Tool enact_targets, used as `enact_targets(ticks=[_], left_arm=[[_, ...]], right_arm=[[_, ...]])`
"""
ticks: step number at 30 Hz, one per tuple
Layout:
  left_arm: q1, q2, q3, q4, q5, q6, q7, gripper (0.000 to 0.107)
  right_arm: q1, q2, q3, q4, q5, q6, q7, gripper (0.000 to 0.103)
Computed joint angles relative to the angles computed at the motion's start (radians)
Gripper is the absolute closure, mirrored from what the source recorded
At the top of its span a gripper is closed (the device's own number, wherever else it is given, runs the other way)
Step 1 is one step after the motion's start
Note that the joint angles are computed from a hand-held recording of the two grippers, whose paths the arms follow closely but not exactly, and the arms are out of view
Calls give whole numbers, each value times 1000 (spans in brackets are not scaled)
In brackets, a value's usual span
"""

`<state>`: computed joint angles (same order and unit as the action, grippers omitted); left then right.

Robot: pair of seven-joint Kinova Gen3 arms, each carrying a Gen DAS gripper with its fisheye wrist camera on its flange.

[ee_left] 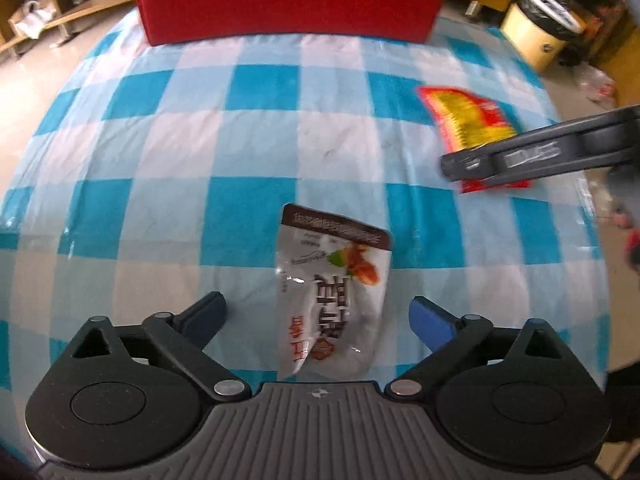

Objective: Organize snacks
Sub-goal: 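Carry the duck-neck pouch and Trolli bag over the red box with both tools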

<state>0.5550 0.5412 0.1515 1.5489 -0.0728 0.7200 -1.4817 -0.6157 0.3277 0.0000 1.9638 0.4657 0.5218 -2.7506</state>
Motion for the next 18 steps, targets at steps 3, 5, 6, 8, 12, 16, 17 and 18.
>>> enact_targets(ticks=[3,5,6,8,12,16,17,18], left_arm=[[127,-7,-84,38,-118,-51,110,7],[159,-25,-93,64,-155,-72,176,17],[152,-35,-78,69,-154,-68,185,30],[151,-44,-61,52,-157,-18,210,47],[182,-12,-61,-29,-182,97,238,49],[125,-38,-5,-4,-158,34,221,49],[130,-37,-19,-16,-143,42,218,49],[132,-39,-27,-24,-132,43,217,49]], right_arm=[[-8,-39,-4,29,15,-24,-12,32],[-17,-52,-6,38,33,-38,-22,32],[-20,-59,-9,42,42,-42,-23,32],[-36,-83,-7,56,75,-47,-48,32],[-45,-115,-12,77,144,-48,-125,32],[-24,-142,-23,100,191,-68,-184,32],[-21,-151,-21,107,210,-73,-209,32],[-15,-157,-22,110,226,-75,-229,32]])
